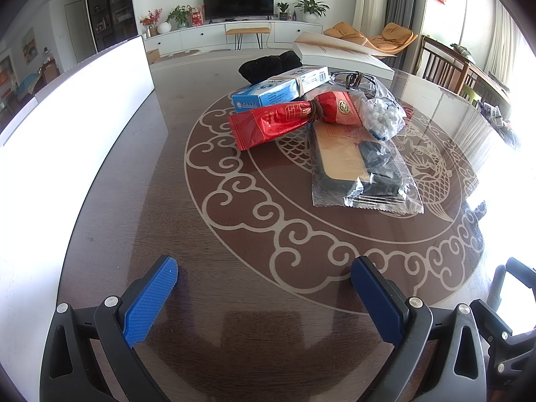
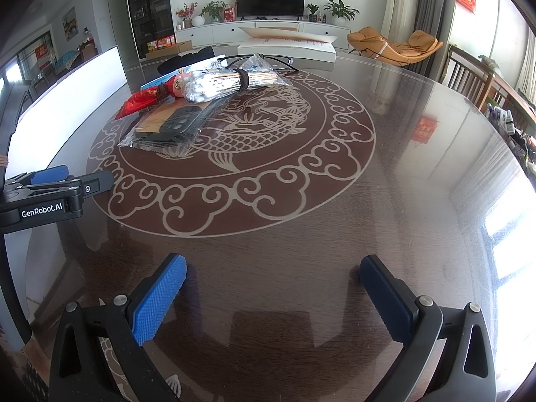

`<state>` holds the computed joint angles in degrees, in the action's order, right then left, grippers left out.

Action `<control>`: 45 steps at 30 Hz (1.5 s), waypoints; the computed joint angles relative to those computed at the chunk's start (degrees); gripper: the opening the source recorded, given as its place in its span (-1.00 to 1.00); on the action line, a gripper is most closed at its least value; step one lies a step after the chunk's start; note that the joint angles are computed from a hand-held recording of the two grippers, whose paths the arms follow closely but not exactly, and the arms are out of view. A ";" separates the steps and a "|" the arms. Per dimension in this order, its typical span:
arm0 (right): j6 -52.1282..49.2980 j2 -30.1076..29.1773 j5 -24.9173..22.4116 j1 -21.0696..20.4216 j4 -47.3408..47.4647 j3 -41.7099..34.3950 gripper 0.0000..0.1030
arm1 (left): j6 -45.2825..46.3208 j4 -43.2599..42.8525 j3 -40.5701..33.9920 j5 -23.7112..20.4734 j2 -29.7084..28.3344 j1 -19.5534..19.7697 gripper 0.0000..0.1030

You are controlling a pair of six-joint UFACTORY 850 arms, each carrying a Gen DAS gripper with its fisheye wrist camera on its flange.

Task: Organize objects

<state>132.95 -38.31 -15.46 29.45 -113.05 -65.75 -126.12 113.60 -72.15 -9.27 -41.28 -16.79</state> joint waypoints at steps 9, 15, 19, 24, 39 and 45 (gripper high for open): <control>0.06 0.03 0.00 -0.01 -0.06 0.04 1.00 | -0.03 0.01 0.00 -0.01 -0.01 -0.02 1.00; 0.05 0.05 0.01 -0.01 -0.05 0.06 1.00 | -0.02 0.01 0.00 -0.01 0.00 -0.01 1.00; 0.05 -0.01 0.00 -0.01 -0.06 0.00 1.00 | -0.07 0.05 0.02 -0.01 0.01 -0.01 1.00; 0.07 0.02 0.00 -0.01 -0.08 0.03 1.00 | -0.06 0.05 0.03 0.00 0.01 0.00 1.00; 0.84 0.03 -0.27 0.12 -0.75 0.14 1.00 | -8.33 9.36 5.11 0.22 3.10 -0.69 1.00; 0.85 0.05 -0.28 0.13 -0.74 0.16 1.00 | -12.74 13.45 9.34 -0.36 5.78 -1.48 1.00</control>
